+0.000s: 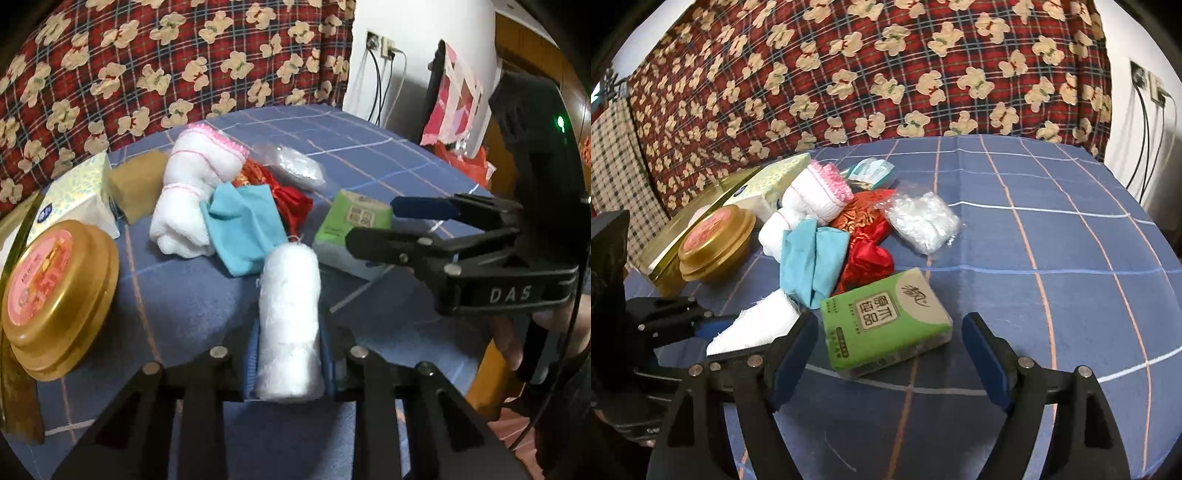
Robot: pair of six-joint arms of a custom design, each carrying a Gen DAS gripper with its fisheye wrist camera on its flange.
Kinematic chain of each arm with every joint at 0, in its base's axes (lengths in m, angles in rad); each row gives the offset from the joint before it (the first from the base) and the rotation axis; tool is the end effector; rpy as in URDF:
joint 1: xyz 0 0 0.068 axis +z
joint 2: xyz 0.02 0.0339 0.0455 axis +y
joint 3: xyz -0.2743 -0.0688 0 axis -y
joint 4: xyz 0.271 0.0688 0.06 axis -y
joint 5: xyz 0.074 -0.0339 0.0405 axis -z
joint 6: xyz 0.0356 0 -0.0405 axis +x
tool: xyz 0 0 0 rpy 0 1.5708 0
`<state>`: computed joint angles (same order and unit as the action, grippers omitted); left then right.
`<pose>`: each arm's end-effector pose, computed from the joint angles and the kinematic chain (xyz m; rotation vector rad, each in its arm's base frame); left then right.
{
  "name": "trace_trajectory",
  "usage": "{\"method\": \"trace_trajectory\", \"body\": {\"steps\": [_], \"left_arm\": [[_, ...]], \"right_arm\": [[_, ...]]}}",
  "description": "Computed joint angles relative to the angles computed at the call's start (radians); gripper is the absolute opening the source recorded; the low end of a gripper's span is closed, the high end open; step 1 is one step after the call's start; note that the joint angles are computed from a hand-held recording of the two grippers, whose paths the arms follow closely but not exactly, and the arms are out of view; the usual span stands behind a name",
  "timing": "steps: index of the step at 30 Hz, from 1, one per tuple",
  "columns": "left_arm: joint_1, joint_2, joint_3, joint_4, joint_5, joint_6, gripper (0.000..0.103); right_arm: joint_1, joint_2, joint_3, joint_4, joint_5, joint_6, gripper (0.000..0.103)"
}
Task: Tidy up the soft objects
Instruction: 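Grasp the green tissue pack with the right tool while the left tool grasps the white rolled towel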
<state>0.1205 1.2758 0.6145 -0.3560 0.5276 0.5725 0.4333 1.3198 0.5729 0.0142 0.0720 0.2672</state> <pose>0.2464 0.0118 0.1678 0.7247 2.3217 -0.3821 0.2488 0.1123 0.1659 -0.1551 2.3118 0.2757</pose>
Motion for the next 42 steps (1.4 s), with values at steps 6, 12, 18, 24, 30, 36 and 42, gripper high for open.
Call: {"method": "trace_trajectory", "body": {"steps": [6,12,18,24,30,36,42], "left_arm": [[0.041,0.007,0.023,-0.007,0.052,0.003,0.026],[0.048,0.044,0.057,0.012,0.048,-0.009,0.026],[0.042,0.075,0.071,0.028,0.042,-0.012,0.026],[0.03,0.109,0.111,0.037,0.045,-0.03,0.026],[0.026,0.133,0.139,0.032,0.063,-0.04,0.026],[0.004,0.129,0.154,0.062,0.061,-0.06,0.026],[-0.011,0.15,0.152,0.154,0.035,-0.102,0.026]], "right_arm": [[0.007,0.039,0.051,-0.04,0.006,-0.027,0.082],[0.041,0.118,0.121,-0.086,0.033,-0.063,0.082],[0.038,0.169,0.157,-0.12,0.029,-0.06,0.082],[0.028,0.176,0.179,-0.135,0.023,-0.077,0.079],[0.0,0.145,0.147,-0.066,0.0,-0.038,0.074],[-0.014,0.139,0.154,-0.02,0.052,0.016,0.073],[-0.03,0.177,0.187,0.013,0.079,0.054,0.073]]}}
